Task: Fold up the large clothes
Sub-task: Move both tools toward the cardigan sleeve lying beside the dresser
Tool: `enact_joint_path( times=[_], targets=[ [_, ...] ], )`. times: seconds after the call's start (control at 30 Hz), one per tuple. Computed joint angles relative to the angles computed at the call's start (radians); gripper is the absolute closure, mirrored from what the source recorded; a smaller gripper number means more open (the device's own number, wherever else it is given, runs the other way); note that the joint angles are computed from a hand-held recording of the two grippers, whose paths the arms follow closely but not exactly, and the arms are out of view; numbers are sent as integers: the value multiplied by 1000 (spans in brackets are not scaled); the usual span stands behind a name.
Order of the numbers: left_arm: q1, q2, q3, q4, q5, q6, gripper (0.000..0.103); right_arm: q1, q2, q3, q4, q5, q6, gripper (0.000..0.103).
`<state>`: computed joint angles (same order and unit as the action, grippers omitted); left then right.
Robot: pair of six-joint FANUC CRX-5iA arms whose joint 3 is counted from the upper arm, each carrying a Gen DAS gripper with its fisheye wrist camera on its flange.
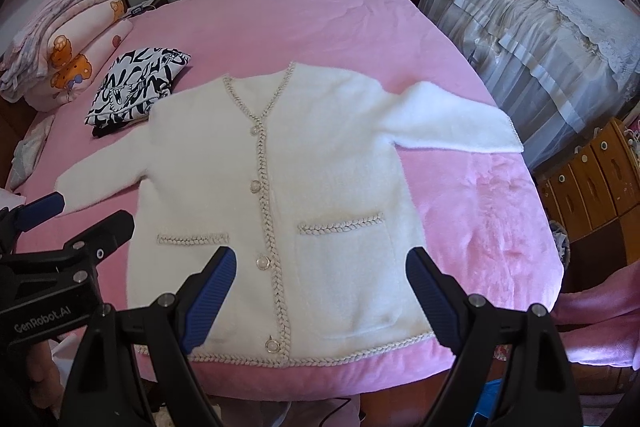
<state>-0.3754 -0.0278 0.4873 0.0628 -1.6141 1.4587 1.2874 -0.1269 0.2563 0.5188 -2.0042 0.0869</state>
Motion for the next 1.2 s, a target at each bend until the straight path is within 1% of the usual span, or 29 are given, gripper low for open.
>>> enact_joint_path(
  times=[0.1,0.33,0.6,0.7,0.8,1.03,1.2],
  targets=[
    [14,9,4,5,-4,-30,1,-3,13,10,1,1,-12,16],
    [70,2,-23,50,20,-88,1,-9,47,32,-4,1,-33,16],
    [80,15,-7,59,33,-151,1,-6,82,59,7,1,-35,16],
    [99,14,-21,104,45,-177,1,-3,87,67,17,-2,-43,16],
    [102,7,-29,112,63,-175,1,0,87,73,23,-5,-57,16],
    [116,-10,-56,179,103,-205,1,20,84,80,55,-21,-95,16],
    [105,-5,-40,183,95,-209,1,41,75,77,87,-49,-126,16]
  ],
)
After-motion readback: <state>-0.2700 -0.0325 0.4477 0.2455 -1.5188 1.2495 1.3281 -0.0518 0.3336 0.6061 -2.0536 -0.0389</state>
